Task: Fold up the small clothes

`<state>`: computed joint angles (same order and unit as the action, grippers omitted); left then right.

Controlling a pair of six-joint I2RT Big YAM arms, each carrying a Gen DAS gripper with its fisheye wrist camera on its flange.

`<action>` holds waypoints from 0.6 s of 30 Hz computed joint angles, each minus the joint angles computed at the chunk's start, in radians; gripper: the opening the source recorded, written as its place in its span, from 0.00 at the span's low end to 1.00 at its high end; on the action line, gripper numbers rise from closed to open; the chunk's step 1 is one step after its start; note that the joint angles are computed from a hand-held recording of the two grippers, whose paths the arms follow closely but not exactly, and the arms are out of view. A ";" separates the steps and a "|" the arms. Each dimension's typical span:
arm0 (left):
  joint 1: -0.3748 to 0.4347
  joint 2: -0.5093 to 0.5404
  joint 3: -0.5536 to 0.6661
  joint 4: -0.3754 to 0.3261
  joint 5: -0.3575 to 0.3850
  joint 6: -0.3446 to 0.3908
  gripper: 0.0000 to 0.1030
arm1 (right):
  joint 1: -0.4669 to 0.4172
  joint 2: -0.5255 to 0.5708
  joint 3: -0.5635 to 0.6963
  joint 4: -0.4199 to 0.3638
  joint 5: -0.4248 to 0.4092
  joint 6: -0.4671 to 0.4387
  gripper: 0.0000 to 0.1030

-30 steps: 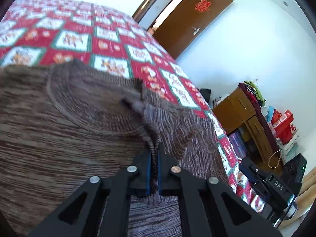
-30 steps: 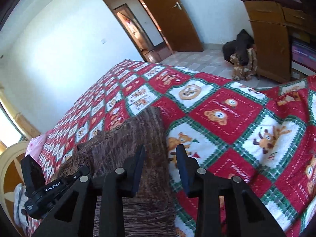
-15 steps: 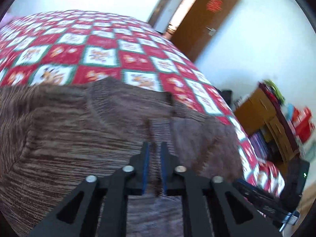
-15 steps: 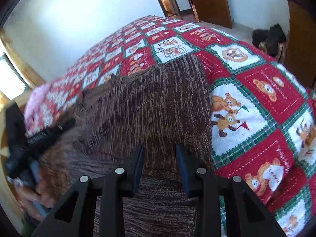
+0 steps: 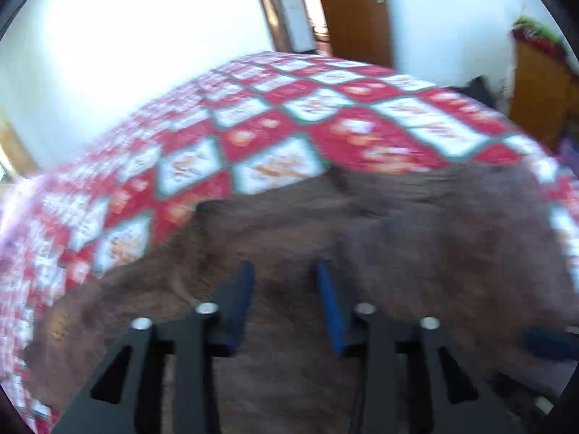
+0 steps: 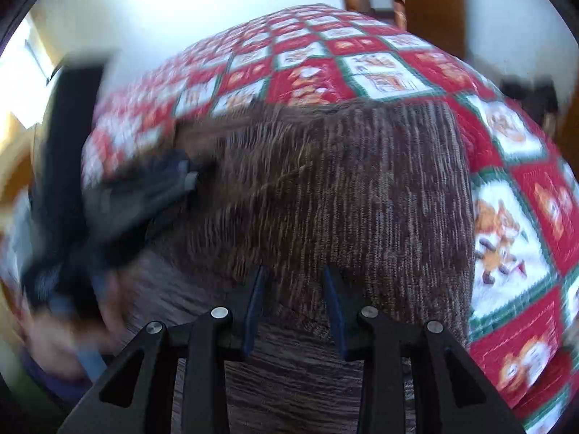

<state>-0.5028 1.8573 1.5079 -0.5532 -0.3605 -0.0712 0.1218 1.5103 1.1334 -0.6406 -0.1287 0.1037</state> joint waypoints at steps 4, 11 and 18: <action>0.076 0.037 0.071 -0.077 0.130 -0.097 0.82 | 0.008 -0.029 -0.025 -0.028 0.023 -0.041 0.34; 0.170 -0.068 -0.055 0.025 0.343 -0.232 0.91 | 0.003 -0.059 -0.061 0.000 -0.003 -0.021 0.41; 0.249 -0.313 -0.363 0.176 0.312 -0.267 0.91 | -0.050 -0.110 -0.116 0.108 -0.123 0.079 0.42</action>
<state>-0.2542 1.5440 1.1452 -0.3774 -0.0484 -0.3386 0.0713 1.4004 1.0174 -0.5331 -0.2512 0.1830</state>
